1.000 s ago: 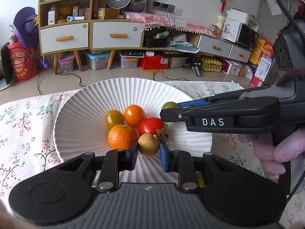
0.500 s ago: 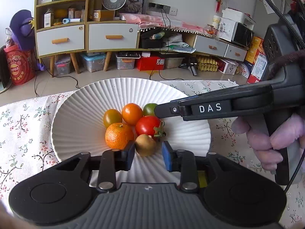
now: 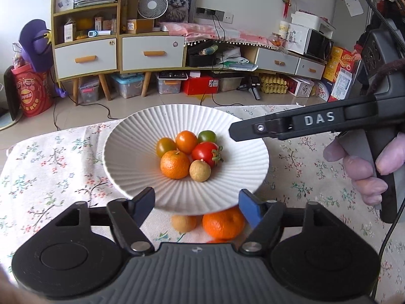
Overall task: Organize fruits
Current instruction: 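Lower both fruits into the plate and open both tools, then withdraw both open tools from the plate toward the remaining fruits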
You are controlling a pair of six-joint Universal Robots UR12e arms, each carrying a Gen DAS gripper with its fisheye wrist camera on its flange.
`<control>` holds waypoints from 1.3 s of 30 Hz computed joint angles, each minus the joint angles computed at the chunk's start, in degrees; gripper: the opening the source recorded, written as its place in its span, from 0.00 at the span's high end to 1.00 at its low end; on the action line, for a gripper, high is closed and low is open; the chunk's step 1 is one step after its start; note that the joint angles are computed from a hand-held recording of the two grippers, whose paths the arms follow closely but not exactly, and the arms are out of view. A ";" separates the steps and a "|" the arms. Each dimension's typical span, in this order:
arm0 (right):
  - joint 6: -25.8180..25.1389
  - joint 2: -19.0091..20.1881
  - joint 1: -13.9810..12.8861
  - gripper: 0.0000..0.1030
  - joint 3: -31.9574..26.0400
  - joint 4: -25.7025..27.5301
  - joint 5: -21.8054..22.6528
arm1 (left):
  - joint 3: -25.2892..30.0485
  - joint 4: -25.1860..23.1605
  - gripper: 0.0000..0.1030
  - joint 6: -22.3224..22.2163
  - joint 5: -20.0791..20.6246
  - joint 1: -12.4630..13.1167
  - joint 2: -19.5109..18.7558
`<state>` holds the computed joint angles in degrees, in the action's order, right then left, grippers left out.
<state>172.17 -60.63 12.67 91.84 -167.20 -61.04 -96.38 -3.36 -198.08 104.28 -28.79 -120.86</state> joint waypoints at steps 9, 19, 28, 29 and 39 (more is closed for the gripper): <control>-3.47 -2.34 0.78 0.13 3.74 -1.77 -3.85 | -3.93 0.49 0.04 1.07 -0.47 0.57 2.68; -5.35 -2.02 0.88 0.07 6.97 -6.81 -2.77 | -8.99 2.50 0.02 0.57 -0.51 0.82 3.69; -9.76 -1.92 1.13 0.22 7.34 -3.70 -3.60 | -10.87 8.48 0.02 2.34 -0.41 0.57 2.74; -9.42 -1.92 1.11 0.25 7.40 -3.75 -3.61 | -10.94 8.82 0.03 1.32 -0.87 0.71 2.79; -8.55 -1.93 1.40 0.52 7.72 -2.87 -4.72 | -10.91 9.58 0.30 1.69 -7.14 1.31 2.85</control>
<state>163.62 -62.56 14.07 99.56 -170.07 -65.76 -107.30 6.22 -196.39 97.14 -27.47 -118.00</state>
